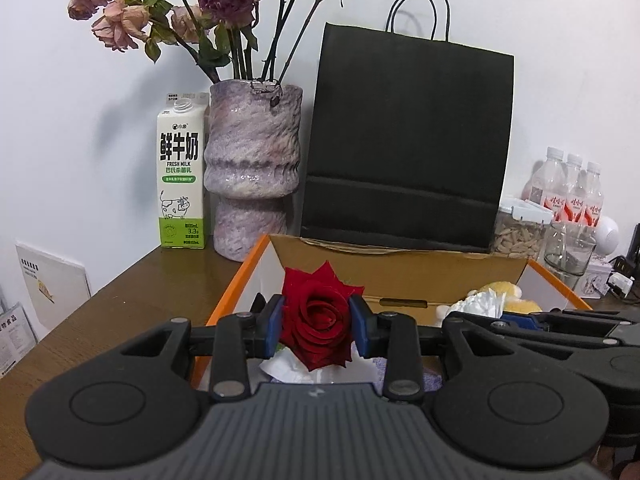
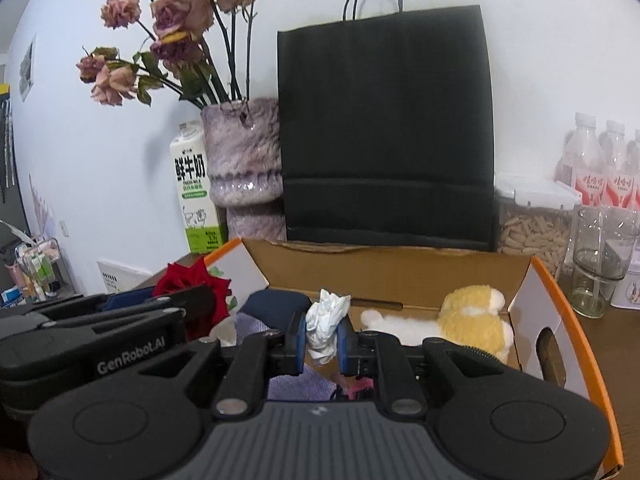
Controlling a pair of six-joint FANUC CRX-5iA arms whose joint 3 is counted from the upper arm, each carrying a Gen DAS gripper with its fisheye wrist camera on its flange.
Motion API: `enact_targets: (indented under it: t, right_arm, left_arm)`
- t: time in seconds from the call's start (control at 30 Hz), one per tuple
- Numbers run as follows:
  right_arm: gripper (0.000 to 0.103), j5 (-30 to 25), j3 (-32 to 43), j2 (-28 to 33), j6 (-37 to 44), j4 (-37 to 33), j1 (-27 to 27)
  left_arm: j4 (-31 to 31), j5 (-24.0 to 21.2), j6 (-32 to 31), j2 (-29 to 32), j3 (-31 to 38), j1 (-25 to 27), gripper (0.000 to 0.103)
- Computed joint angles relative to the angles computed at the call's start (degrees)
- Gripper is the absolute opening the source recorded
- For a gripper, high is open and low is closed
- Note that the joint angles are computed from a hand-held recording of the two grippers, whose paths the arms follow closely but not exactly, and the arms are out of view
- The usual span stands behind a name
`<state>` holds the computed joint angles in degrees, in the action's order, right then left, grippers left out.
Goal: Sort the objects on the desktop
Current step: 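Carry the rose and tissue into the cardboard box and open both tools, then withdraw both tools from the box toward the white lid and dried flower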
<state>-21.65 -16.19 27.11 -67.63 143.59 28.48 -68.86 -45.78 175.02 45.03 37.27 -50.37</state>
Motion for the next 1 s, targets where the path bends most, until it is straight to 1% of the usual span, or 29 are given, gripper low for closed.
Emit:
enact_targets:
  t: [0.07, 0.13, 0.23, 0.27, 0.3, 0.33, 0.4, 0.43, 0.5, 0.53, 0.57, 0.63, 0.67, 0.77, 1.0]
  right_arm:
    - [0.015, -0.1, -0.1, 0.2, 1.0, -1.1, 0.2]
    - [0.018, -0.1, -0.2, 0.2, 1.4, -1.6, 0.3]
    - [0.023, -1.8, -0.9, 0.0, 3.2, -3.7, 1.0]
    - [0.031, -2.2, -1.1, -0.1, 3.3, -3.8, 1.1]
    - [0.042, -3.1, -1.5, -0.2, 3.8, -4.6, 1.4]
    - [0.045, -4.3, -1.9, -0.3, 5.1, -6.2, 1.9]
    - [0.061, -6.5, -2.5, -0.3, 8.0, -9.7, 2.9]
    - [0.065, -8.0, -2.8, -0.2, 9.5, -12.0, 3.6]
    - [0.080, -10.2, -3.2, -0.3, 10.8, -14.6, 4.4]
    - [0.083, -10.9, -3.5, -0.4, 10.6, -15.0, 4.5]
    - [0.089, -11.3, -3.7, -0.5, 9.9, -14.9, 4.4]
    - [0.095, -10.9, -4.0, -0.9, 7.6, -13.1, 3.6]
    - [0.099, -10.4, -4.0, -1.1, 7.3, -12.8, 3.3]
    - [0.101, -10.6, -4.2, -1.1, 8.0, -13.7, 3.5]
    - [0.103, -10.9, -4.4, -1.2, 10.6, -17.1, 4.4]
  left_arm:
    - [-0.7, -0.1, 0.1, 0.0, -0.1, -0.2, 0.036]
    - [-1.8, -0.3, 0.5, 0.1, -0.2, -0.6, 0.038]
    - [-2.7, -1.4, 0.5, 0.3, 0.0, -1.1, 0.043]
    - [-2.7, -2.1, 0.2, 0.5, 0.3, -1.2, 0.050]
    - [-2.9, -3.5, 0.0, 0.9, 1.0, -1.5, 0.055]
    - [-3.3, -4.8, 0.0, 1.2, 1.5, -1.8, 0.057]
    - [-4.2, -7.9, 0.1, 2.0, 2.8, -2.5, 0.069]
    - [-4.6, -9.2, 0.5, 2.3, 3.3, -2.7, 0.073]
    - [-6.0, -11.9, 2.0, 2.8, 4.1, -3.3, 0.089]
    - [-6.8, -12.8, 3.1, 3.0, 4.2, -3.5, 0.094]
    - [-7.7, -14.1, 4.4, 3.3, 4.6, -3.8, 0.103]
    - [-9.1, -14.3, 6.4, 3.0, 3.8, -4.0, 0.103]
    - [-9.3, -14.3, 6.6, 2.9, 3.7, -4.0, 0.103]
    - [-9.5, -15.2, 5.9, 3.1, 4.1, -4.2, 0.103]
    - [-9.6, -14.8, 5.8, 3.1, 3.9, -4.3, 0.103]
